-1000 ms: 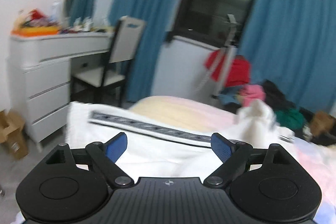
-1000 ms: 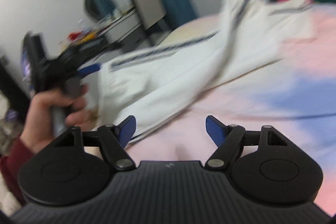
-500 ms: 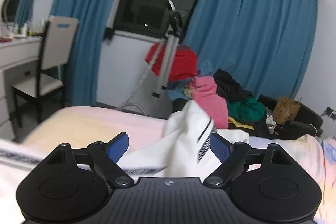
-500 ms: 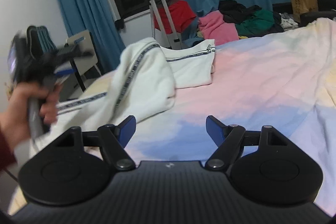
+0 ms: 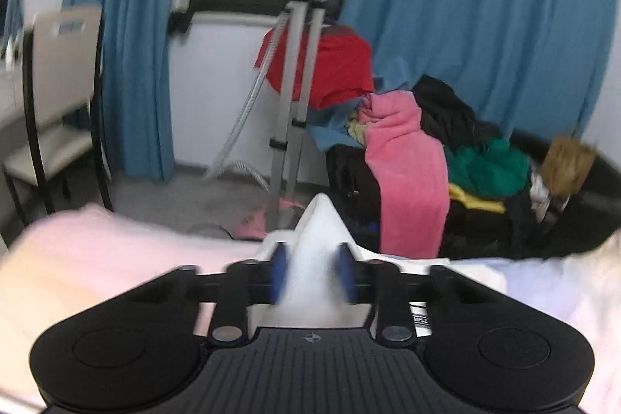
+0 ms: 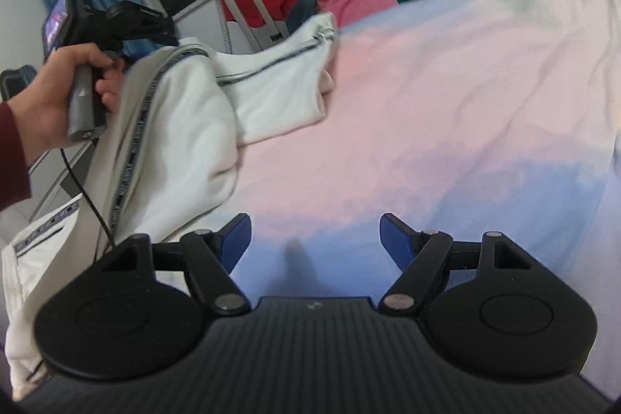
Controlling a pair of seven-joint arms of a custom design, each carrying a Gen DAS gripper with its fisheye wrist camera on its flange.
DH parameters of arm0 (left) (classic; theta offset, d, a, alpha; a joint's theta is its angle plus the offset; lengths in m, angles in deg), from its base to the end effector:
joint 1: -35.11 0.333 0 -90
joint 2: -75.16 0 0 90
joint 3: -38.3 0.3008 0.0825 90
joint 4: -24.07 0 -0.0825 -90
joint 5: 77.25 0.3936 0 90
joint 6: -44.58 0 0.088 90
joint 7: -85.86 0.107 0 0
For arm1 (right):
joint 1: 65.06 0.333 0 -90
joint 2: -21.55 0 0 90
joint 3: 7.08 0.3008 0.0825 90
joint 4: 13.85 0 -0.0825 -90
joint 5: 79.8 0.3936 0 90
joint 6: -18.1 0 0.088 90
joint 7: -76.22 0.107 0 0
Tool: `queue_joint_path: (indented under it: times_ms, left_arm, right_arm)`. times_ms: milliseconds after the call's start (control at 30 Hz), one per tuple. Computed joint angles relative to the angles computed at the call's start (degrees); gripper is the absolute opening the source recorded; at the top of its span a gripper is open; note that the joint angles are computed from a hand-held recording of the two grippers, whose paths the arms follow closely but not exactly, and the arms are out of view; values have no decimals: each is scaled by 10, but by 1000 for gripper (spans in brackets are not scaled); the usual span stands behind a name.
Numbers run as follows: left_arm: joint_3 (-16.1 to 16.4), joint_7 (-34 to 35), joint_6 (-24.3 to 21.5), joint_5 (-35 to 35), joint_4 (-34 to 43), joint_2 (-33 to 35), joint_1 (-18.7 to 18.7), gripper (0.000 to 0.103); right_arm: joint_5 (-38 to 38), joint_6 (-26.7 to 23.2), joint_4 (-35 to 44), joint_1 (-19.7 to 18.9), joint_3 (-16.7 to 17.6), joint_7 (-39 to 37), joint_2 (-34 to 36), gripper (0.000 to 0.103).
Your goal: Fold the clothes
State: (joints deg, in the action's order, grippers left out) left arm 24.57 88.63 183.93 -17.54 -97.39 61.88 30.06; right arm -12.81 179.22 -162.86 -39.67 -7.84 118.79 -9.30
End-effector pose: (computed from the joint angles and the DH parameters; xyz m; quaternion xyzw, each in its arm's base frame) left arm 0.5126 -0.1807 0.5520 -0.7582 0.4310 -0.2799 0.4012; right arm 0.4059 0.1367 0.4757 -0.7001 0.5366 -0.0535 0.4681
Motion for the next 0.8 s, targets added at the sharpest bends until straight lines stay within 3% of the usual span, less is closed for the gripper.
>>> queue_joint_path:
  times_ms: [100,200,400,500,633,800]
  left_arm:
    - [-22,22,-32,36,8,-5,-11,5]
    - [-40,33,-35,55,-12,-42,-32,4]
    - [-100,73,-72,35,-97,-163,-97,4]
    - [-136,47,-99,-13,-156,-232,-142,3]
    - [-195,-5,-157,-74,-211,-292,-212,3]
    - [-208,-130,-173,-124,-267,-333,-269,3]
  right_arm:
    - [8,-1,-3,2,-1,2,-1,75]
    - [16,4,-12,5,-3,-3,-16,75]
    - [42,33,-34,15,-5,-27,-59,75]
    - [41,31,-47,17,-11,-23,-82,75]
    - [66,-14,-58,18,-45,-11,-113,75]
    - [121,-79,-63,1,-73,3,-132,76]
